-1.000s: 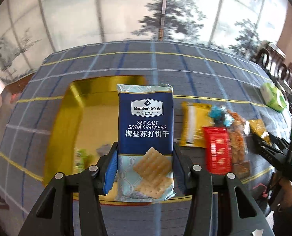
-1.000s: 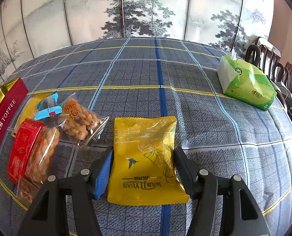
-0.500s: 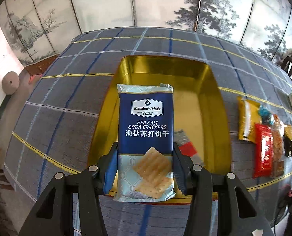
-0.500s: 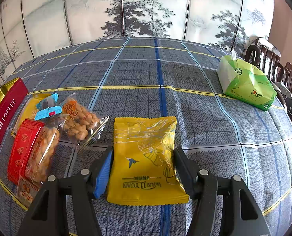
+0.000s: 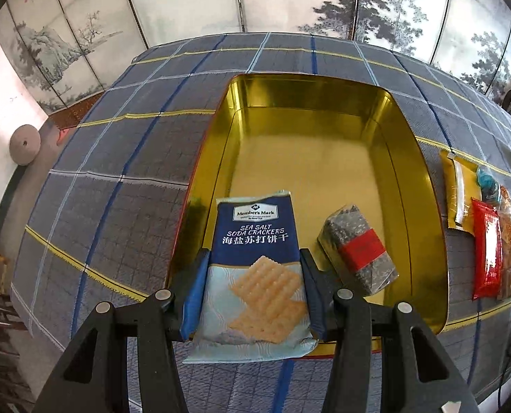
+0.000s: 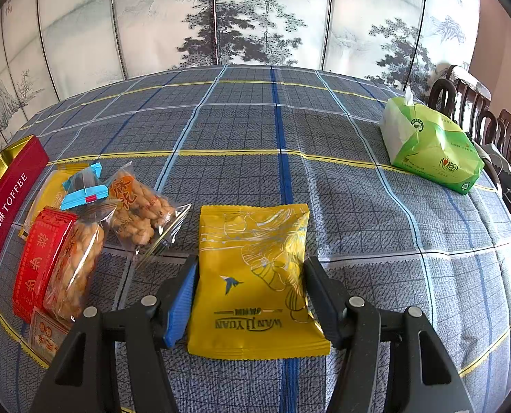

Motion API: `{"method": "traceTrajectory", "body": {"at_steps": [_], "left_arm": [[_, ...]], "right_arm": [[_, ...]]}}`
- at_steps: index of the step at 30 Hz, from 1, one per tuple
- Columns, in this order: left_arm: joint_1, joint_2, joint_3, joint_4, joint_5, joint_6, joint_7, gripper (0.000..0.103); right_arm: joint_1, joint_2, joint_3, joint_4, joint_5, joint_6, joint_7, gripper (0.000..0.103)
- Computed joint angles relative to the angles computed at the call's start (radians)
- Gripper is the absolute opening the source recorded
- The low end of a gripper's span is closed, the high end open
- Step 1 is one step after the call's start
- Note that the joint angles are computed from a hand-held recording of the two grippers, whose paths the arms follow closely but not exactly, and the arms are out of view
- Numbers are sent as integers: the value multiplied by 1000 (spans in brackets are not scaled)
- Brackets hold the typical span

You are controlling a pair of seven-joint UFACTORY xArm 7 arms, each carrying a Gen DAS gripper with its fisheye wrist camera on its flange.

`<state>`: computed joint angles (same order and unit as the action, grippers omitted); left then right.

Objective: Organize snacks
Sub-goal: 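Carry the cracker pack into the gold tin and open the left tool, then carry the yellow WANTYUAN bag into the gold tin and open the right tool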

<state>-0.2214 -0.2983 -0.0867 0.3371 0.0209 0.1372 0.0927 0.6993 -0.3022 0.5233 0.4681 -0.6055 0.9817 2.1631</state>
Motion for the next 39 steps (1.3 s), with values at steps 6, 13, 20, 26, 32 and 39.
{"method": "traceTrajectory", "body": {"at_steps": [6,13,20,26,32,39], "left_arm": [[31,0,-28,-10,42,-17,-25,46],[31,-5,-30,-9,62,-9,-36,47],[11,-13,-13,-11,52,-3,-21,49],[-54,-46,48,-21,-20,1,50,57],[-78,-95,79,-29,-79,10,85,65],[-103,-164,141,-51,-162,32,136,71]], "right_arm": [[0,1,0,1,0,1,0,63],[0,5,-1,4,-3,2,1,61],[0,10,-3,7,-6,3,3,61],[6,1,-3,4,10,12,5,61],[7,-9,-6,11,43,32,-16,61],[10,-29,10,70,57,139,-18,61]]}}
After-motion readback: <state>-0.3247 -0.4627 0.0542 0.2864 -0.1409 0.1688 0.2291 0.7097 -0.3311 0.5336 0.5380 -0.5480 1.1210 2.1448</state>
